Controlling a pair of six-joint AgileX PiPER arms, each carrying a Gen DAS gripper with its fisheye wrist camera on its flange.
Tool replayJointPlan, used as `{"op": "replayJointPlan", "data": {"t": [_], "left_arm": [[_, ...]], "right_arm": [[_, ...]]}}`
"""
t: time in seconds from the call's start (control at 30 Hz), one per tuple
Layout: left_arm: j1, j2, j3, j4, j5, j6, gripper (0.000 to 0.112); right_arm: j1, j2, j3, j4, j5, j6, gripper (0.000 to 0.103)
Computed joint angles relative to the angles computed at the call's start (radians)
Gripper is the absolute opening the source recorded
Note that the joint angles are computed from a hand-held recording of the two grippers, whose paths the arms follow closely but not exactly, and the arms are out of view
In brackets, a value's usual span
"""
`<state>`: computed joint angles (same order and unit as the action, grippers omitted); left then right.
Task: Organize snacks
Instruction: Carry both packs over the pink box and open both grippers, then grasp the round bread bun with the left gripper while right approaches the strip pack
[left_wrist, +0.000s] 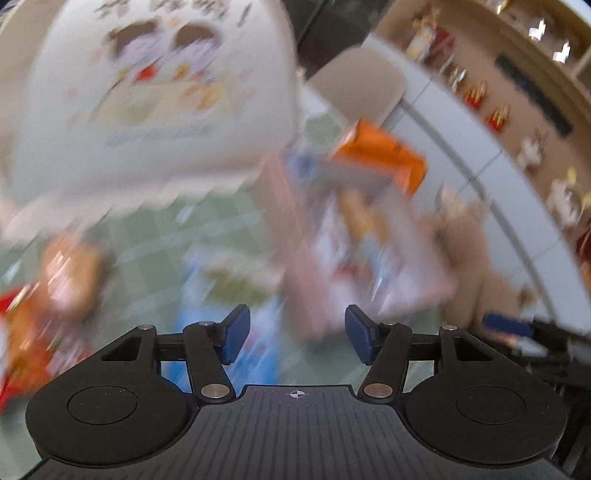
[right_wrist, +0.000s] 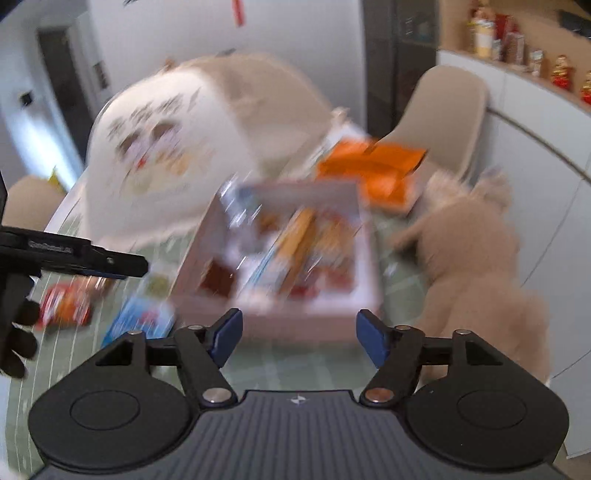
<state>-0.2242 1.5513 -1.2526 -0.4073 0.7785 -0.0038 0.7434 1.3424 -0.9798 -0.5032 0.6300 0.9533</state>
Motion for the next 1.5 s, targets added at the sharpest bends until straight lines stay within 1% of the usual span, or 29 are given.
{"op": "replayJointPlan", "data": {"t": [0.1, 0.17, 0.23, 0.3, 0.33, 0.37, 0.43, 0.47, 0.5, 0.53, 0.6, 0.63, 0.7, 0.77, 0.8, 0.83, 0.87, 0.93, 1.0, 1.03, 1.07, 1.13, 1.2, 1.23, 1.3, 1.33, 1.4, 1.47, 1.5], "left_arm": [[0.009, -0.157, 0.195, 0.101, -0.011, -0.051, 0.062], [0.045, -0.245, 0.299, 0.087, -0.015, -0.014, 0.062], [0.095, -0.324, 0.381, 0.071, -0.002, 0.052, 0.062], [0.141, -0.414, 0.447, 0.102, 0.025, 0.088, 0.062], [0.176, -0.453, 0.471, 0.106, 0.043, 0.113, 0.062], [0.239, -0.481, 0.484, 0.076, 0.074, 0.173, 0.062], [0.387, -0.564, 0.511, 0.001, 0.173, 0.312, 0.062], [0.442, -0.609, 0.523, -0.007, 0.211, 0.354, 0.062], [0.477, -0.657, 0.527, 0.002, 0.242, 0.37, 0.062], [0.488, -0.708, 0.541, 0.017, 0.254, 0.363, 0.062], [0.504, -0.789, 0.582, -0.001, 0.274, 0.357, 0.062], [0.488, -0.829, 0.616, -0.012, 0.27, 0.332, 0.062], [0.378, -0.886, 0.681, 0.021, 0.211, 0.195, 0.062], [0.225, -0.934, 0.735, 0.111, 0.155, -0.002, 0.062], [0.163, -0.949, 0.752, 0.142, 0.139, -0.069, 0.062], [0.133, -0.958, 0.765, 0.148, 0.135, -0.097, 0.062], [0.138, -0.966, 0.77, 0.129, 0.148, -0.084, 0.062], [0.235, -0.97, 0.757, 0.042, 0.198, 0.033, 0.062], [0.363, -0.958, 0.727, -0.039, 0.245, 0.181, 0.062], [0.402, -0.94, 0.707, -0.062, 0.251, 0.222, 0.062], [0.403, -0.921, 0.689, -0.064, 0.239, 0.223, 0.062], [0.339, -0.868, 0.645, -0.029, 0.177, 0.161, 0.062], [0.23, -0.792, 0.598, 0.038, 0.091, 0.059, 0.062], [0.163, -0.739, 0.569, 0.084, 0.044, -0.006, 0.062], [0.071, -0.614, 0.507, 0.143, -0.034, -0.082, 0.062], [0.013, -0.535, 0.463, 0.202, -0.076, -0.144, 0.062], [-0.066, -0.406, 0.386, 0.336, -0.13, -0.265, 0.062], [-0.118, -0.271, 0.293, 0.475, -0.16, -0.391, 0.062], [-0.12, -0.216, 0.255, 0.512, -0.171, -0.423, 0.062]], "right_arm": [[0.129, 0.032, 0.05, -0.036, -0.017, 0.139, 0.07], [0.208, 0.052, 0.065, -0.057, -0.011, 0.244, 0.07], [0.287, 0.071, 0.079, -0.066, -0.013, 0.346, 0.07], [0.38, 0.104, 0.064, -0.087, 0.02, 0.442, 0.07], [0.428, 0.127, 0.047, -0.096, 0.045, 0.489, 0.07], [0.464, 0.148, 0.03, -0.097, 0.06, 0.522, 0.072], [0.53, 0.196, -0.013, -0.094, 0.086, 0.572, 0.074], [0.564, 0.224, -0.038, -0.102, 0.114, 0.599, 0.074], [0.597, 0.254, -0.07, -0.11, 0.153, 0.623, 0.074], [0.633, 0.289, -0.106, -0.117, 0.199, 0.655, 0.076], [0.673, 0.329, -0.149, -0.108, 0.25, 0.696, 0.076], [0.686, 0.347, -0.17, -0.087, 0.271, 0.709, 0.077], [0.709, 0.368, -0.208, -0.069, 0.322, 0.727, 0.079], [0.722, 0.381, -0.235, -0.044, 0.346, 0.733, 0.079], [0.728, 0.39, -0.244, -0.042, 0.352, 0.747, 0.079], [0.726, 0.405, -0.263, -0.047, 0.363, 0.755, 0.08], [0.726, 0.423, -0.28, -0.064, 0.368, 0.758, 0.08], [0.706, 0.459, -0.316, -0.084, 0.354, 0.712, 0.08], [0.677, 0.479, -0.336, -0.101, 0.309, 0.637, 0.08], [0.661, 0.487, -0.344, -0.108, 0.284, 0.593, 0.08], [0.648, 0.5, -0.353, -0.119, 0.265, 0.539, 0.08], [0.626, 0.51, -0.356, -0.132, 0.226, 0.437, 0.081], [0.596, 0.483, -0.318, -0.12, 0.158, 0.325, 0.081], [0.579, 0.461, -0.29, -0.105, 0.127, 0.275, 0.081], [0.544, 0.405, -0.218, -0.082, 0.078, 0.196, 0.081], [0.531, 0.376, -0.179, -0.089, 0.062, 0.182, 0.081], [0.507, 0.324, -0.102, -0.127, 0.038, 0.188, 0.083], [0.465, 0.266, -0.017, -0.155, 0.0, 0.199, 0.087], [0.436, 0.242, 0.017, -0.149, -0.024, 0.189, 0.088]]}}
